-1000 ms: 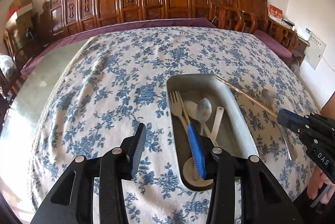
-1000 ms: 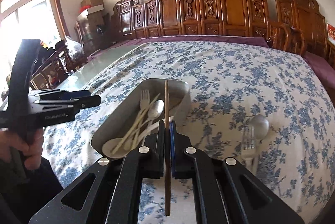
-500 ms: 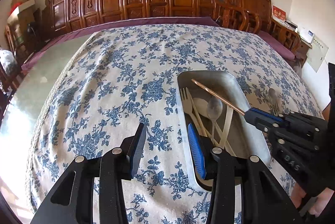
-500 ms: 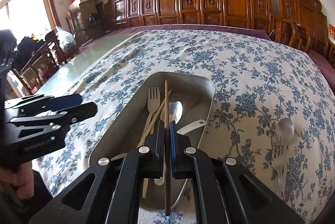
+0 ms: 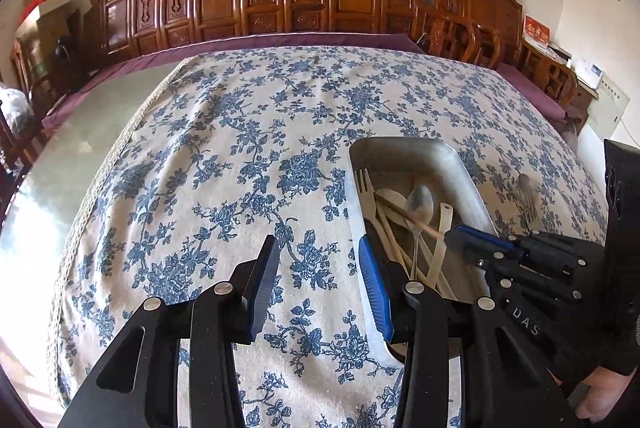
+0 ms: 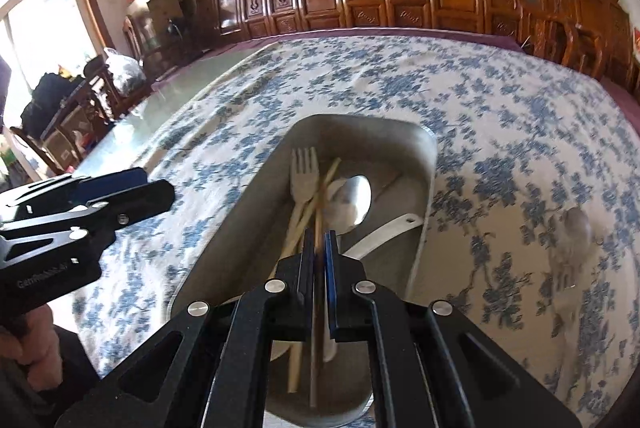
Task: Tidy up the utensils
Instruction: 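Lower the wooden chopstick into the tray and open the right tool, then grasp a metal fork from the pile with the right tool and lift it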
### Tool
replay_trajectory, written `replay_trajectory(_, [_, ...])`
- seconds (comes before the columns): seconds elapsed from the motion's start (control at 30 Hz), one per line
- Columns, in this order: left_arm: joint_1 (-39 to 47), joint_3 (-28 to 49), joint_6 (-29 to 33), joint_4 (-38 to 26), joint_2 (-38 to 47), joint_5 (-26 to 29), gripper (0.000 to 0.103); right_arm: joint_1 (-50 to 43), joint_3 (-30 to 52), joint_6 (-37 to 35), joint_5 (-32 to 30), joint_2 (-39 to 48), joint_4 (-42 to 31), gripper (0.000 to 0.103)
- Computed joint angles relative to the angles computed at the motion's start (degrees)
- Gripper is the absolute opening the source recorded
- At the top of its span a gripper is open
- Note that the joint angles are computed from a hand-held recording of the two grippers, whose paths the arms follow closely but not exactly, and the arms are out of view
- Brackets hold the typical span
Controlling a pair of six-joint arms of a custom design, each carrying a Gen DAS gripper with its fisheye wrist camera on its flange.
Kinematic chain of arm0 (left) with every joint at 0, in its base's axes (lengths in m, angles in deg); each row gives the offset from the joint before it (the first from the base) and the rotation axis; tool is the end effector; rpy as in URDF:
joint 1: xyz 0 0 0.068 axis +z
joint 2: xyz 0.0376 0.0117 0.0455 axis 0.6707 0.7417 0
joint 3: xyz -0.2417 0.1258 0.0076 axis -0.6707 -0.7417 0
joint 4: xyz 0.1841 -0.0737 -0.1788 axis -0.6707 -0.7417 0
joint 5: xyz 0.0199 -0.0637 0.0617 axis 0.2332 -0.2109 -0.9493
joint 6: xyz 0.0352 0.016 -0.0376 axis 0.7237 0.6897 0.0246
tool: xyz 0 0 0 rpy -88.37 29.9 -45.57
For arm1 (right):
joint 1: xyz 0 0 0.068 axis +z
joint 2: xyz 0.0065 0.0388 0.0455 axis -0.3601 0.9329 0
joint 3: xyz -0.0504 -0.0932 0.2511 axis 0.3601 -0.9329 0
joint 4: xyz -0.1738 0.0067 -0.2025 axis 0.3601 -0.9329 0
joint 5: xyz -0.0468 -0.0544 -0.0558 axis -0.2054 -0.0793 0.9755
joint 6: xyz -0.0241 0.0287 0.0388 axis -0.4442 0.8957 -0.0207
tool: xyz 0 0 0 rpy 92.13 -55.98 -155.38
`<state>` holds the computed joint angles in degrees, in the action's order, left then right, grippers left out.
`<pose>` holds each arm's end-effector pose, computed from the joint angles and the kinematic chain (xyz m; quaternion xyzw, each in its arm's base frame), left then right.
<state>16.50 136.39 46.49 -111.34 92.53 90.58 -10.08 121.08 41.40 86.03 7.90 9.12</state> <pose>0.3312 -0.1623 0.2937 0.2595 0.8997 -0.1041 0.3353 0.2959 0.0568 0.2287 0.0776 0.9205 0.0914 0.3719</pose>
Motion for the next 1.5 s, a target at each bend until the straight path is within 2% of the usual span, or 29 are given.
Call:
replay_trajectory(0.27, [-0.12,0.09,-0.46,0.19,-0.09,-0.32,0.039,-0.51,-1.80,-0.61,-2.32,-3.56,0.73,0.007])
replay_trajectory(0.47, [-1.48,0.05,-1.09,0.33,-0.37,-0.36,0.039,-3.45,-2.65,-3.95,-2.78,-11.34,-3.37,0.007])
replay_trajectory(0.6, [-2.99,-0.25,-1.83,0.70,-1.24,0.03,0.040,-8.52,-3.21,-7.91,-3.88,-18.03,-9.08,0.007])
replay_trajectory(0.67, [-3.98,-0.57,-2.32,0.99,-1.82,0.37,0.042,-11.83,-3.57,-11.25,-3.82,-21.44,-12.36,0.007])
replay_trajectory(0.73, [-5.07,-1.14,-2.61,1.58,-2.39,0.39,0.049,-16.13,-3.90,-15.13,-4.42,-23.81,-14.98,0.007])
replay_trajectory(0.83, [-6.54,-1.42,-3.26,1.70,-2.58,0.82,0.051,-23.90,-5.16,-20.13,-6.76,-25.79,-17.42,0.007])
replay_trajectory(0.9, [-7.70,-1.95,-3.38,2.26,-2.90,0.34,0.058,-28.07,-6.08,-22.49,-8.47,-26.27,-18.05,0.007])
replay_trajectory(1.0, [-9.18,-2.75,-4.17,3.23,-3.35,-0.13,0.062,-33.36,-8.34,-24.84,-10.68,-26.04,-17.33,0.007])
replay_trajectory(1.1, [-10.31,-3.43,-5.20,3.86,-3.39,-0.14,0.067,-36.07,-11.68,-25.16,-12.25,-25.37,-15.17,0.019])
replay_trajectory(1.27, [-12.89,-4.81,-5.40,4.98,-3.58,-1.96,0.067,-35.33,-14.46,-24.23,-13.79,-22.14,-13.08,0.019])
replay_trajectory(1.5, [-14.95,-5.74,-5.58,5.75,-3.44,-2.90,0.067,-30.83,-15.86,-24.35,-9.49,-18.64,-11.54,0.019])
